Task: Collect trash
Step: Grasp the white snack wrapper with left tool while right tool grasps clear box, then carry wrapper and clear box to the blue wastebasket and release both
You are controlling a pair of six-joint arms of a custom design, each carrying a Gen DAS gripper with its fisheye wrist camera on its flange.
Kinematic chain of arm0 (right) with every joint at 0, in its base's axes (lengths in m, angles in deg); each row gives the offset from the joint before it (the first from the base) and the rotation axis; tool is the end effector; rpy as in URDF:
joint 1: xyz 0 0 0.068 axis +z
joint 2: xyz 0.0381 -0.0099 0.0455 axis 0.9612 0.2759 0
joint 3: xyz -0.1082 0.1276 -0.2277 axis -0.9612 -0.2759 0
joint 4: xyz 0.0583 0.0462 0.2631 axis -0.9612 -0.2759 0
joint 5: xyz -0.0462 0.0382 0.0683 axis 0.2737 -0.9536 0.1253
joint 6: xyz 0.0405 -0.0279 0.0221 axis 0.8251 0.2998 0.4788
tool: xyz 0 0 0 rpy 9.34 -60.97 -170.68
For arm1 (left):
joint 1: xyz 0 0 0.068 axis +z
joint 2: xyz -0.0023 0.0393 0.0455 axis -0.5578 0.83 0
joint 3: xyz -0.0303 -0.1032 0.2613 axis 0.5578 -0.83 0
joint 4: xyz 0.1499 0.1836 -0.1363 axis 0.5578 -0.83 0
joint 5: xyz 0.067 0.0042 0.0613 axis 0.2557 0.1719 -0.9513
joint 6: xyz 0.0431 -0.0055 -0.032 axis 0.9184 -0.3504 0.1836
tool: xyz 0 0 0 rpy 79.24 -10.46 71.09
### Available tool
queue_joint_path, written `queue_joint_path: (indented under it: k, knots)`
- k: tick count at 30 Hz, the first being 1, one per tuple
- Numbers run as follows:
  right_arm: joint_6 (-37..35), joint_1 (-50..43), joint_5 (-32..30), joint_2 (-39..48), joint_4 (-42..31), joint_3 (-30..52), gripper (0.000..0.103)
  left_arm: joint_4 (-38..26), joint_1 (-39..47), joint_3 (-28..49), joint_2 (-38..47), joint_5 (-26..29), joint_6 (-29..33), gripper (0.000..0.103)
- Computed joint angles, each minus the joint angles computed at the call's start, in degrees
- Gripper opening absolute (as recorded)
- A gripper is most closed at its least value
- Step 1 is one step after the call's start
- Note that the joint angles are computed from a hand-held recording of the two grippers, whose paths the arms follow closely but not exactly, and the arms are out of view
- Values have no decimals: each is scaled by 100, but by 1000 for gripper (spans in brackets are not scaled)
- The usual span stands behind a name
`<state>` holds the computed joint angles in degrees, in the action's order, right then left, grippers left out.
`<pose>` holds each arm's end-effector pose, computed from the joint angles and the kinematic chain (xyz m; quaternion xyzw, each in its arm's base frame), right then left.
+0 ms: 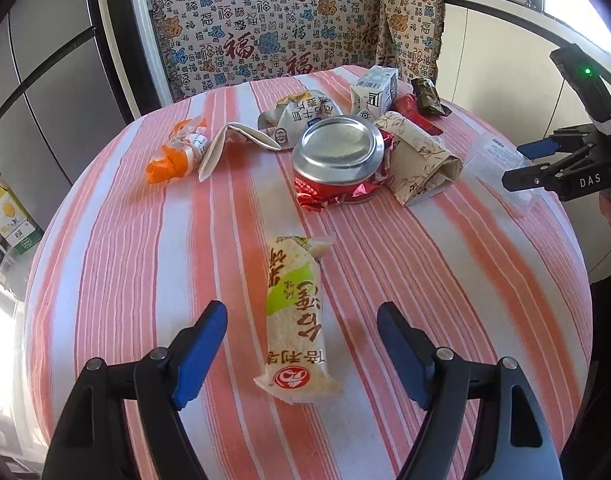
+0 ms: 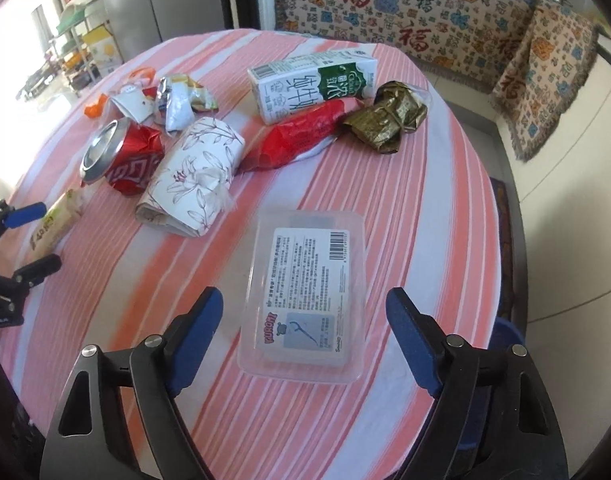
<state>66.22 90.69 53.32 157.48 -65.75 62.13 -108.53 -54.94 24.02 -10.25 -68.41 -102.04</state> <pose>0.3687 0.1158 0.2878 -0.3264 0.9156 0.0585 0.2275 0.2053 -0.0690 0.2807 0.0042 0.9497 0.0271 0.3121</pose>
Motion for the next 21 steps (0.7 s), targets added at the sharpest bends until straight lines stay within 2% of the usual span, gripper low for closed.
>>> queue_joint_path:
  k: [1, 2, 3, 4, 5, 8, 12, 21]
  knots:
    - [-15, 32, 77, 43, -49, 61, 63, -19, -18, 34, 23, -18, -2, 76]
    - [8, 39, 103, 34, -63, 73, 63, -38, -16, 57, 26, -8, 10, 61]
    - [29, 24, 86, -28, -52, 29, 63, -84, 8, 78, 22, 36, 22, 54]
    - [61, 3, 26, -98, -41, -9, 63, -122, 49, 97, 28, 93, 36, 37]
    - [110, -2, -49, -155, -63, -14, 63, -146, 73, 99, 20, 123, 28, 26]
    - [224, -119, -402, -344, -120, -88, 63, -181, 194, 87, -81, 281, -37, 20]
    - [273, -252, -765, -602, -168, -218, 63, -228, 82, 136, -261, 285, -265, 18]
    - [384, -770, -1438, -922, -267, -341, 63, -168, -795, 819, -6, 70, -846, 17]
